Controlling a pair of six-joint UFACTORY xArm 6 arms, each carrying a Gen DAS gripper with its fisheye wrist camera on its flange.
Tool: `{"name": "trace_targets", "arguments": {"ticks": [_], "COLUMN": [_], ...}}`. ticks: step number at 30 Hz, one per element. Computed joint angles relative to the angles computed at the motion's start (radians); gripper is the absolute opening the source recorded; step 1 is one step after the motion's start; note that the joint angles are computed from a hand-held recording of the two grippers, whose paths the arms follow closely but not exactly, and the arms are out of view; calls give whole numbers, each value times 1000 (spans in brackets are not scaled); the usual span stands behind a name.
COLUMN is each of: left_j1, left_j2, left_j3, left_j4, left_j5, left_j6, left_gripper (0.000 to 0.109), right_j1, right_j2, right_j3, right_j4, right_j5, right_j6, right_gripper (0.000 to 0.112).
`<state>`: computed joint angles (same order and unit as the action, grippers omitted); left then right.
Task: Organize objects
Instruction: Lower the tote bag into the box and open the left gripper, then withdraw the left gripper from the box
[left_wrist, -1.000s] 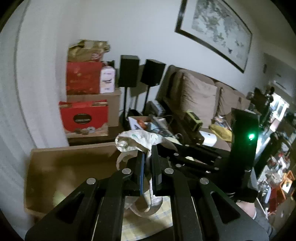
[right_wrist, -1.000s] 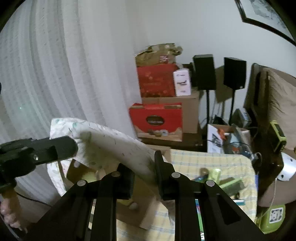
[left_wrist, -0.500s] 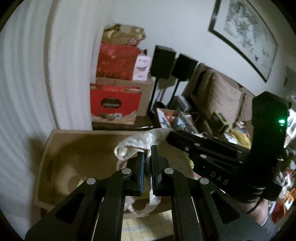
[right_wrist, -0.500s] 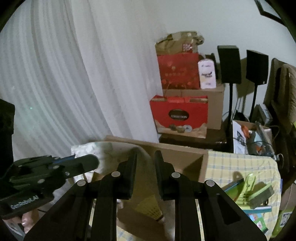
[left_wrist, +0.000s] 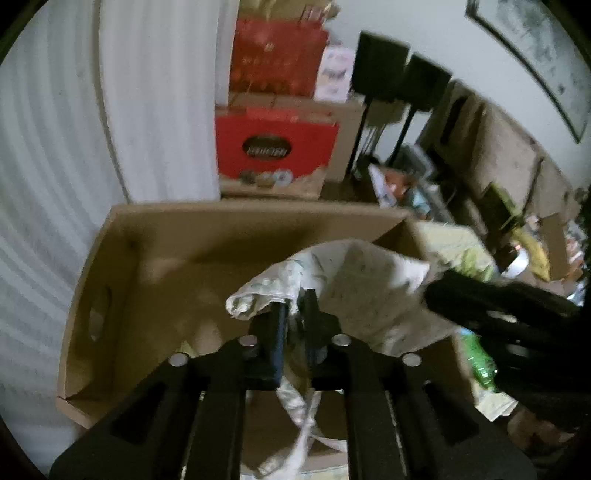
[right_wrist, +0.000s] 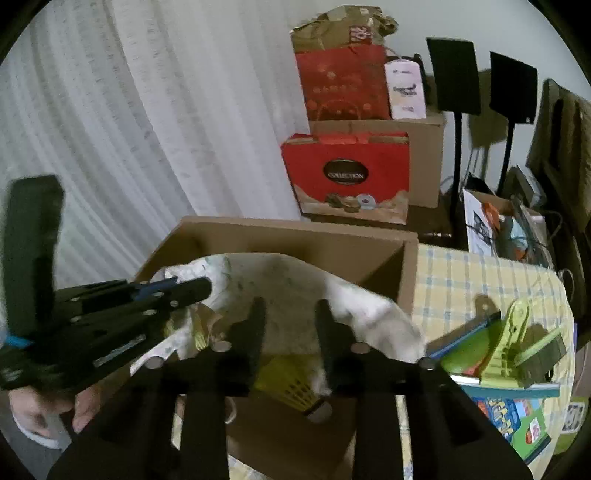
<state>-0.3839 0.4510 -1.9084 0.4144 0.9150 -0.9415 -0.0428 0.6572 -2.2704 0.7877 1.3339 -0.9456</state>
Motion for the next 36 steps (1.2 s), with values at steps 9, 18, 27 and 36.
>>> {"name": "trace_targets", "arguments": {"ticks": [9,18,27,36], "left_j1": [-9,-52,-84,-120], "left_j2": [-42,-28,29,109], "left_j3": [61,-1,-83,-197], "left_j4": [73,127,98,40], "left_j5": [3,-6,-10,-13], "left_j6": [-92,-101,-71,-24], "left_gripper": [57,78,78,79], "right_j1": [-49,-86,-127,-186], "right_j2": [7,-26,-32,59], "right_j3": [-10,29,33,-106], "right_j4": [17,22,18,-15], "right_j5": [6,-72,-122,-87], "right_j6": [-1,-31,-52,2], "right_gripper": [48,73,82,83]}}
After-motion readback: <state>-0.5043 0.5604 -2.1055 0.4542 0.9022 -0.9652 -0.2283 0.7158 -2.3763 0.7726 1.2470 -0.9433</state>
